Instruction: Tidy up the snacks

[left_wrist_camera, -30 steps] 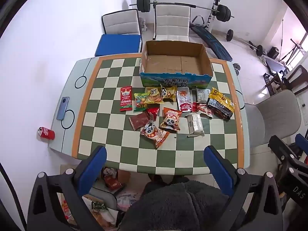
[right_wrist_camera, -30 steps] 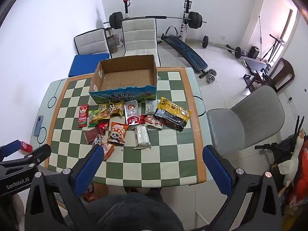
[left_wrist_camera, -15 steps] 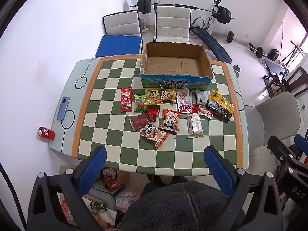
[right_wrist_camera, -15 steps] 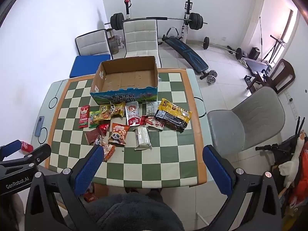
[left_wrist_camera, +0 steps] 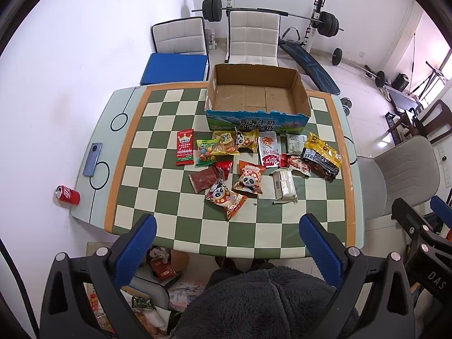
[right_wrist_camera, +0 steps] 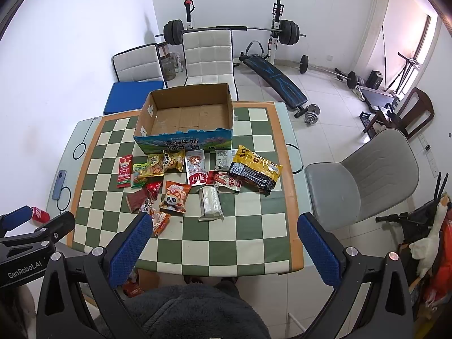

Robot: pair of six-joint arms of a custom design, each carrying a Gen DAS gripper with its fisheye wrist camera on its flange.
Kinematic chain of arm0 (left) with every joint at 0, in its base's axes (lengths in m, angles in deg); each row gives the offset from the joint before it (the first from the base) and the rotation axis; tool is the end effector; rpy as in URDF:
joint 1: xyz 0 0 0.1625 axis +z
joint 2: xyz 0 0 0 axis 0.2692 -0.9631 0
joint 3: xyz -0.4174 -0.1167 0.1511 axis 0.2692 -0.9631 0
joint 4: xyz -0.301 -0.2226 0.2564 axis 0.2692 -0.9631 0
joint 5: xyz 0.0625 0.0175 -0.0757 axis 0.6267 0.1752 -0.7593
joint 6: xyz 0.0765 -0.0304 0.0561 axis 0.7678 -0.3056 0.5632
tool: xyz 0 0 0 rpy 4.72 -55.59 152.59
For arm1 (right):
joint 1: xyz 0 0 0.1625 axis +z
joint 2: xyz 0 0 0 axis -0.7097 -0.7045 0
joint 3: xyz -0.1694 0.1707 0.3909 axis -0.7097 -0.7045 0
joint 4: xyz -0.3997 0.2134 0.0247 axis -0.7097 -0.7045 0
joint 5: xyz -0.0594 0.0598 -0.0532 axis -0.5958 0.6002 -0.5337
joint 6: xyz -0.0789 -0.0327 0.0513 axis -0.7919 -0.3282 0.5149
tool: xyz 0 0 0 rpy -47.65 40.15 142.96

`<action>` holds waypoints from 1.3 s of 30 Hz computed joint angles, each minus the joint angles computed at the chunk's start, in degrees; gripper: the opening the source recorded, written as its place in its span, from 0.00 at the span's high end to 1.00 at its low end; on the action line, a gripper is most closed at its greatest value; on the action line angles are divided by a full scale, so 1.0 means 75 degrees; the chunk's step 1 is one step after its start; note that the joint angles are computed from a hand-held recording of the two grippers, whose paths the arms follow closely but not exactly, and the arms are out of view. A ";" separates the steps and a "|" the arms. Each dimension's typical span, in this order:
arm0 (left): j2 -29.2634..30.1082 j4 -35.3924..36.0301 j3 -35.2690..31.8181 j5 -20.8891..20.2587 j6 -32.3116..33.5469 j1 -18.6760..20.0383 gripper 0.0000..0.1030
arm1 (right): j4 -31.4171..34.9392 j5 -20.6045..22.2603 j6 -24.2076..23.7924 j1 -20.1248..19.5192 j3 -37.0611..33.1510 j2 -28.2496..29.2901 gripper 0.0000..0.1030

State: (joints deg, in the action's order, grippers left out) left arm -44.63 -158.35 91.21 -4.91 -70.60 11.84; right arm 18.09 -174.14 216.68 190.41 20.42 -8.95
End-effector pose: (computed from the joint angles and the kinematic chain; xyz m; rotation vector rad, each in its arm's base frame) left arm -0.5351 -0.4760 0.3791 1.2946 2.2548 0.0227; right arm 0.5215 -0.2883 0.4040 -0.9018 -1.8159 0.9658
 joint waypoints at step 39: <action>-0.0084 -0.0120 0.0049 -0.0206 -0.0092 -0.0020 0.00 | 0.0179 -0.0110 -0.0131 -0.0036 -0.0476 0.0214 0.00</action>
